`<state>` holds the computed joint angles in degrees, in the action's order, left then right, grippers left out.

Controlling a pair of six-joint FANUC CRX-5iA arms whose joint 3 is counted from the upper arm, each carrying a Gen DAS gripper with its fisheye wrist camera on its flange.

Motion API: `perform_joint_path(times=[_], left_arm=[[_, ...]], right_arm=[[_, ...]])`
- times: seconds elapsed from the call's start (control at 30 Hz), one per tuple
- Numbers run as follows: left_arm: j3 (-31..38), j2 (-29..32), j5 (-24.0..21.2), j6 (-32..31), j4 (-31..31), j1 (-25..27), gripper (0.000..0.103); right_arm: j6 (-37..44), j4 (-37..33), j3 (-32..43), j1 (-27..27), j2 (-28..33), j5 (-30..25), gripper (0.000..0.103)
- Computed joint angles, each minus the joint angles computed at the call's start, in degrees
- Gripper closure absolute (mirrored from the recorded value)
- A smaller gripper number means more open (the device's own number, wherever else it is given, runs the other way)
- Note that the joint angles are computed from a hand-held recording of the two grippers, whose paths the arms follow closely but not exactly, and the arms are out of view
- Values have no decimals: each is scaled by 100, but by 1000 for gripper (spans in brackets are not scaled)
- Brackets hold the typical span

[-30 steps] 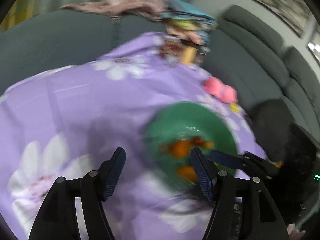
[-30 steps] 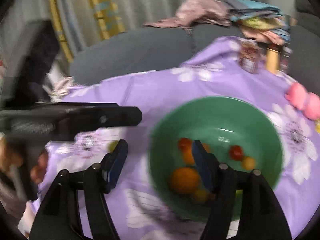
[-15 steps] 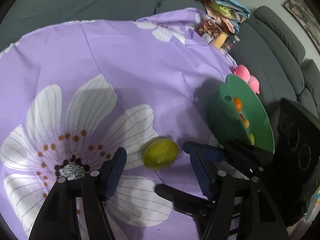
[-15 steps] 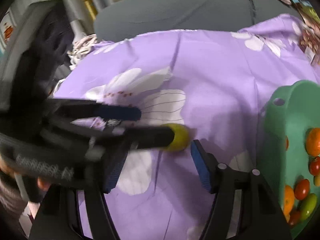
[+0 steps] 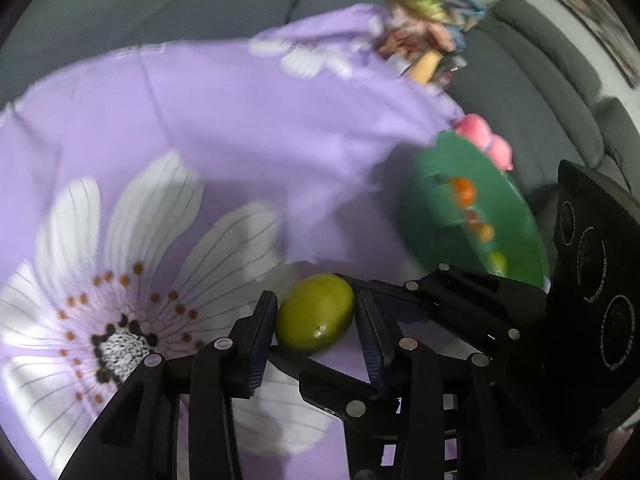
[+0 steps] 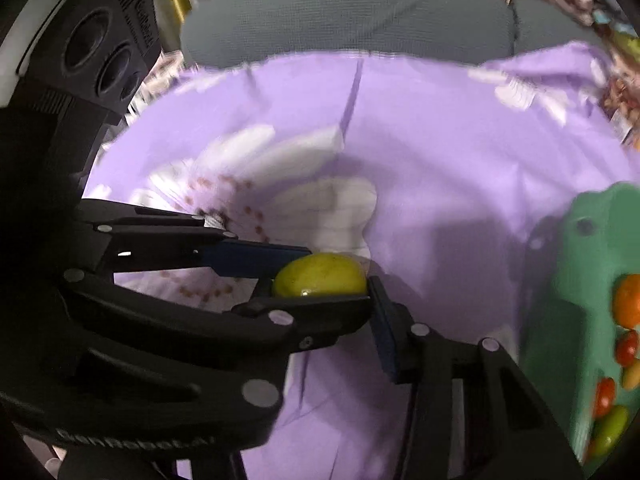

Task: Organize fruits
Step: 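Carry the yellow-green fruit into the green bowl and open the left gripper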

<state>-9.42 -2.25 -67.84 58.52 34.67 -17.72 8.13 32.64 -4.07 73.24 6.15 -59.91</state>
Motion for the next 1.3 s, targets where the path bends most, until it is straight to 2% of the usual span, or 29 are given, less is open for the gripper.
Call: perform_joint_path(times=[0.1,0.2,0.3,0.4,0.43,0.47,0.53,0.57,0.67,0.77,0.83,0.97,1.3], left_arm=[[224,-241,42,-92,87,-214,64],[561,-264,186,-75,41,-668,64],[902,-97,317,43,-36,-1163,63],[1349,168,413,414,-377,-1631,63],[1513,242,410,566,-549,-1765,56],[1671,293,390,741,-748,-1871,35],[1837,260,432,980,-1083,-2009,10],[1904,225,448,1077,-1251,-2064,4],[2255,217,330,1488,-1913,-2218,2],[2811,289,-10,2034,-2920,-2504,1],[2879,222,-11,2152,-3306,-2643,1],[3034,246,-238,2251,-3414,-2697,1],[3200,264,-371,2381,-3665,-2857,1]], right_arm=[[-486,825,-185,365,-348,-426,56],[-903,1385,-411,676,-708,-982,55],[-1234,1634,-635,958,-1078,-1654,55],[-1573,1634,-846,1170,-1412,-2234,52],[-1595,1570,-852,1229,-1470,-2421,48],[-1584,1490,-843,1308,-1544,-2632,39],[-1615,1499,-859,1456,-1619,-3005,31],[-1590,1511,-877,1485,-1656,-3085,29],[-1689,1542,-918,1649,-1802,-3384,15],[-1679,1567,-862,1799,-1875,-3567,10],[-1613,1607,-814,1914,-1891,-3678,10],[-1494,1631,-735,2043,-1915,-3754,9],[-1479,1602,-639,2184,-1934,-3982,9]])
